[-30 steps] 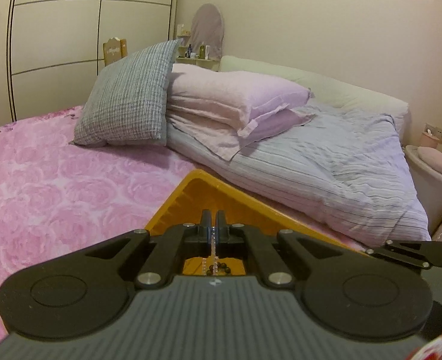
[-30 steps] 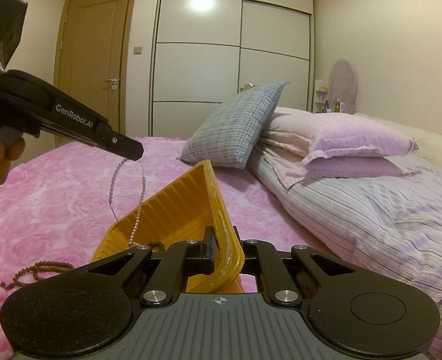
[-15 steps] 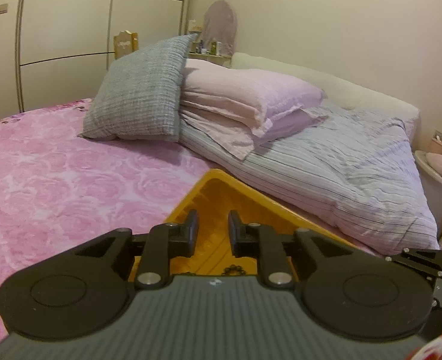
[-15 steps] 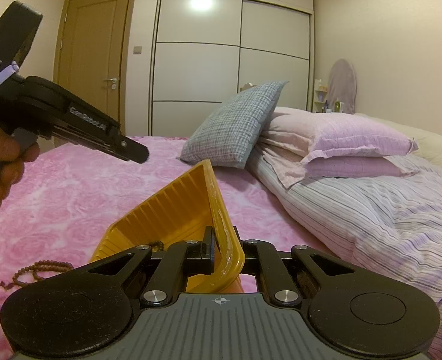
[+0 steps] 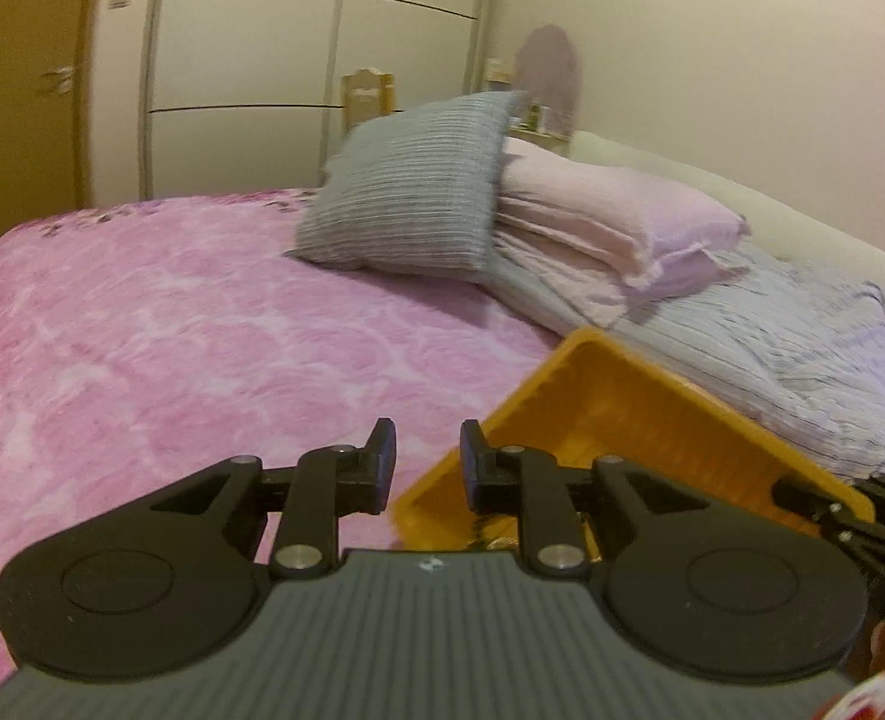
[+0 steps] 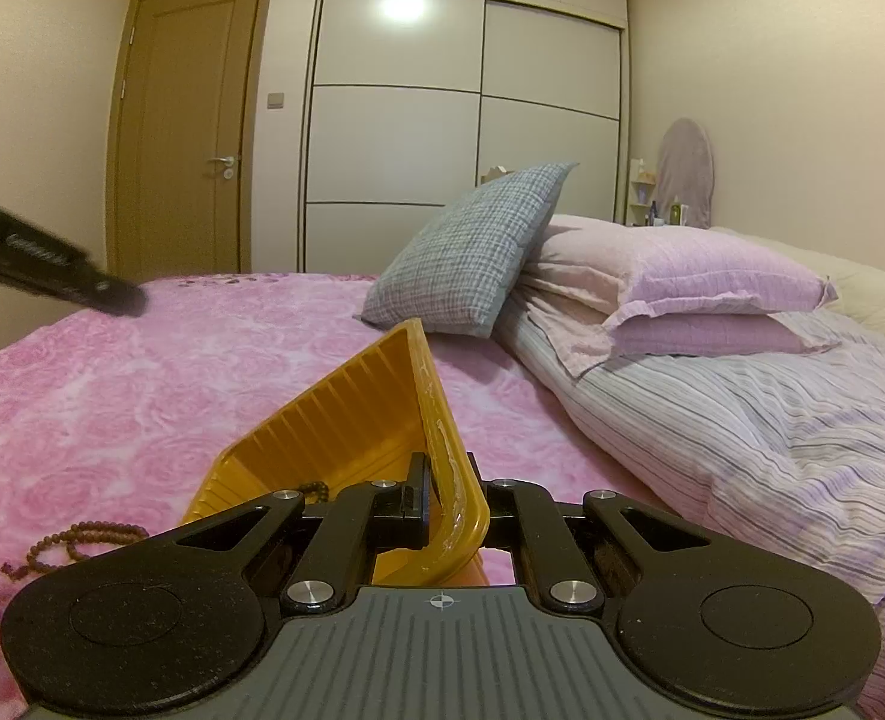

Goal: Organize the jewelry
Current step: 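Lower the pearl strand into the tray and open the left gripper, then grasp the brown wooden bead strand on the bedspread with the left gripper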

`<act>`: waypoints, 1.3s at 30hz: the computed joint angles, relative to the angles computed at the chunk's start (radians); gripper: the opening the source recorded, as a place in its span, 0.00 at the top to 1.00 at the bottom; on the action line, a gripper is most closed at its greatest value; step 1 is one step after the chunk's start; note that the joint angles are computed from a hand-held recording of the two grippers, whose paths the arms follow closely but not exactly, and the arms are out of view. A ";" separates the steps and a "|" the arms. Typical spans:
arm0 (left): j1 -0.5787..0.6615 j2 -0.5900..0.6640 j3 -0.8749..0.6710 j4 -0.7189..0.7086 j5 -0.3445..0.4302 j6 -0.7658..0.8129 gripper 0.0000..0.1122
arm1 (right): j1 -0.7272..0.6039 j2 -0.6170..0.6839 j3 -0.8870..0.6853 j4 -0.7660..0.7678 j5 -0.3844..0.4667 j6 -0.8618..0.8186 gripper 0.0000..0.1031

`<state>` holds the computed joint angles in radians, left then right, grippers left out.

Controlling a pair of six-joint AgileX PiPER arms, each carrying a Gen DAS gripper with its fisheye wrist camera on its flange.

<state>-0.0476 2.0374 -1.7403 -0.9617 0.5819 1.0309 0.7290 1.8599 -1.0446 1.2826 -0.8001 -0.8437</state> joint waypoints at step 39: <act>0.091 -0.037 0.457 -0.174 -0.233 0.303 0.82 | 0.008 0.004 -0.009 0.021 -0.003 -0.033 0.92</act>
